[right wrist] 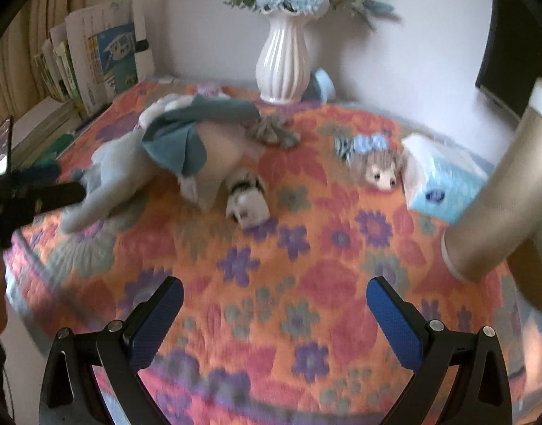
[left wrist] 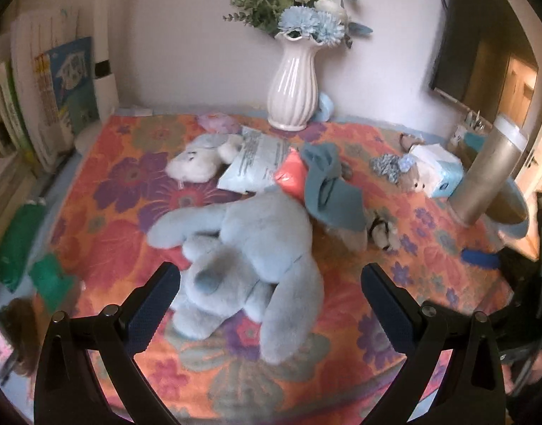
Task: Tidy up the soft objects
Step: 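Close left gripper on grey plush elephant while right gripper closes on white plush shoe, then carry elephant with left gripper while right carries shoe, both releasing into dark tray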
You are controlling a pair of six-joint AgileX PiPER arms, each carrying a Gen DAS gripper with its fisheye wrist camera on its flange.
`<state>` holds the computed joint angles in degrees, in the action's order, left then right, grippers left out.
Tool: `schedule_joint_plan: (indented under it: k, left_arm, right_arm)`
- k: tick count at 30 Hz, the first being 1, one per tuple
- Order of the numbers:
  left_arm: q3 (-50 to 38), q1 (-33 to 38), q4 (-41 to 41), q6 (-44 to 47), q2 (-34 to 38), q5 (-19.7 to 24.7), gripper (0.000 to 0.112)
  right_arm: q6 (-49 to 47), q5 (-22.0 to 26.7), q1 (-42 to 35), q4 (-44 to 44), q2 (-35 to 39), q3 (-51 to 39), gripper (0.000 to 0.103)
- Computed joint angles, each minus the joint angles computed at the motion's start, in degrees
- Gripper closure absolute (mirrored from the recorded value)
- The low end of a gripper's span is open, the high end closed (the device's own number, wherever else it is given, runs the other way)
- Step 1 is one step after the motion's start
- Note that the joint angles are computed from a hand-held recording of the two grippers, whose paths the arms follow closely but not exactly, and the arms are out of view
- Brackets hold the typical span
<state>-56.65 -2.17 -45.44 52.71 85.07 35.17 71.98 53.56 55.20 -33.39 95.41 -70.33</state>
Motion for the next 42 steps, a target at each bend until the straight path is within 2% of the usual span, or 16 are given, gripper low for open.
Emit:
schedule_joint_plan:
  k: [2,4,5,6,9,12,14,15,18,22,24,26,31,35,40,42]
  left_arm:
    - [-1.1,2.4,-7.0,3.9,3.4,3.5,0.01]
    - [-0.4,4.0,-12.1,7.1,5.2,3.7,0.01]
    - [-0.8,4.1,-11.2,5.4,6.1,3.4,0.01]
    - [-2.0,3.9,-8.3,1.5,6.9,3.5,0.01]
    - [-6.3,4.1,-1.9,-4.2,9.3,7.4,0.01]
    - [-8.7,2.7,2.7,-8.3,10.3,8.0,0.01]
    - [-9.9,1.3,5.6,-10.9,10.8,7.4,0.01]
    - [-10.1,0.7,6.6,-11.8,10.9,6.9,0.01]
    - [-10.9,-1.8,10.5,-15.6,11.8,3.8,0.011]
    - [-10.6,-4.2,15.7,-20.4,12.6,-1.0,0.025]
    - [-8.6,-4.5,15.3,-19.1,11.1,-3.1,0.029]
    - [-6.5,-4.6,14.9,-18.1,9.3,-4.4,0.03]
    - [-2.0,-2.5,8.6,-13.1,5.4,-3.2,0.03]
    - [0.4,-2.4,6.9,-11.7,2.1,-2.5,0.03]
    - [2.0,-5.7,7.8,-12.8,-2.9,-2.3,0.03]
    - [2.2,-7.9,8.5,-13.9,-4.7,-2.1,0.03]
  right_arm:
    - [-2.2,-4.4,-2.9,2.7,0.9,0.6,0.0]
    - [-5.0,-9.1,-6.4,6.9,2.7,-0.3,0.0]
    - [-7.4,-11.8,-8.3,10.4,3.2,-1.0,0.001]
    - [-8.2,-12.1,-9.1,12.1,3.7,-1.9,0.002]
    - [-11.1,-6.0,-10.0,14.2,5.2,-7.4,0.002]
    - [-16.1,-3.5,-11.6,15.6,6.9,-11.5,0.002]
    - [-18.1,-2.2,-12.5,15.0,9.0,-14.4,0.01]
    - [-18.2,-2.0,-12.7,14.4,9.6,-15.1,0.019]
    - [-18.1,-1.6,-13.6,13.4,11.8,-16.6,0.025]
    - [-16.7,-4.8,-13.6,13.3,11.3,-14.5,0.043]
    - [-15.5,-4.4,-12.8,11.5,11.7,-14.4,0.061]
    - [-14.5,-4.9,-12.3,10.8,11.1,-13.2,0.071]
    - [-11.3,-10.4,-11.9,11.7,6.3,-6.2,0.074]
    - [-6.3,-11.9,-10.6,10.4,1.7,-1.1,0.074]
    - [1.7,-9.2,-7.6,5.3,-4.5,3.0,0.074]
    - [3.7,-6.6,-6.5,4.2,-7.0,3.9,0.074]
